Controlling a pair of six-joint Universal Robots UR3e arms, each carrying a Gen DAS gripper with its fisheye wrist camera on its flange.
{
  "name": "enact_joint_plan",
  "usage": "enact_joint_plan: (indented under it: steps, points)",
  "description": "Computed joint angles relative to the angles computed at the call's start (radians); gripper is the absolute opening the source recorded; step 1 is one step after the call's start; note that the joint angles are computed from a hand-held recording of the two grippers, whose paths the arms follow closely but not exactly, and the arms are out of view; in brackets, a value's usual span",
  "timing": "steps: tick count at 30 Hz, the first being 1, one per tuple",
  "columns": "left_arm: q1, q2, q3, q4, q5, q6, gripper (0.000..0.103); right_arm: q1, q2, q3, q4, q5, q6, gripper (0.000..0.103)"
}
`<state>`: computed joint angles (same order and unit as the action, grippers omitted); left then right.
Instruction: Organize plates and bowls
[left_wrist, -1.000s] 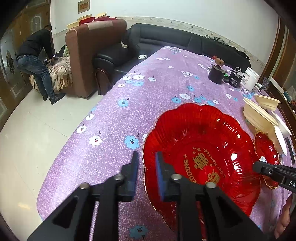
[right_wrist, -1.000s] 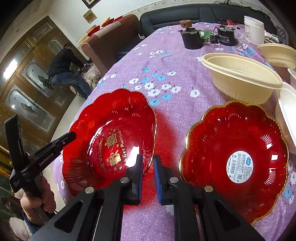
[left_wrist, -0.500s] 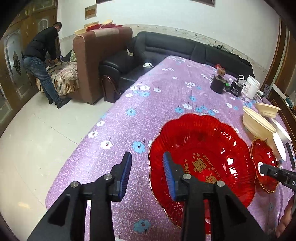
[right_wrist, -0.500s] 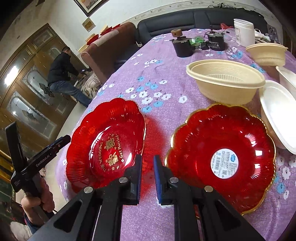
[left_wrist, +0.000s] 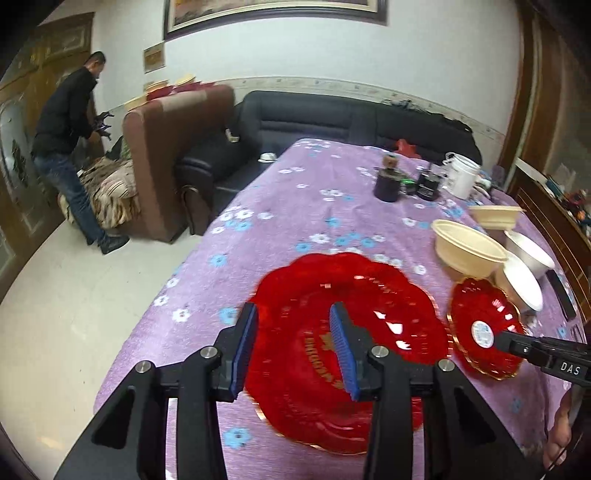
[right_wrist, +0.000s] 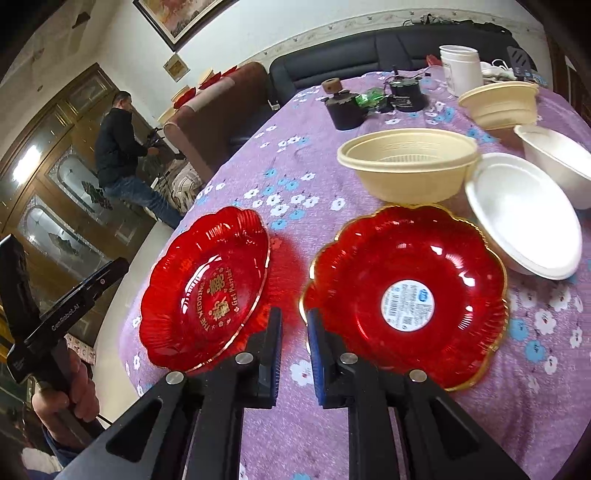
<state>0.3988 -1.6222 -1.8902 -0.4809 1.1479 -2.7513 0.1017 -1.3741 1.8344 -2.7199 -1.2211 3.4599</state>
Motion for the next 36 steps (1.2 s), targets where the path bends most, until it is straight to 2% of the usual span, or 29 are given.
enact_joint_plan:
  steps: [9,13,14,19,26,36]
  points:
    - [-0.159,0.005,0.018,-0.025,-0.002,0.021,0.040,-0.082,-0.174,0.176,-0.027,-0.007,0.000,0.025]
    - [-0.251,-0.024,0.038,-0.023,0.030,0.014,0.040,-0.133,-0.278,0.271,-0.044,-0.033,-0.002,0.043]
    - [-0.266,-0.030,0.040,-0.024,0.032,0.012,0.040,-0.147,-0.298,0.287,-0.043,-0.034,-0.002,0.045]
    - [-0.324,-0.035,0.035,-0.043,0.051,0.014,0.041,-0.211,-0.390,0.362,-0.036,0.002,-0.013,0.045]
    - [-0.351,-0.054,0.046,-0.062,0.076,-0.001,0.044,-0.256,-0.428,0.412,-0.037,0.045,-0.026,0.045]
    - [-0.367,-0.161,0.160,-0.103,0.088,-0.026,0.045,-0.399,-0.495,0.507,-0.011,0.093,-0.048,0.044]
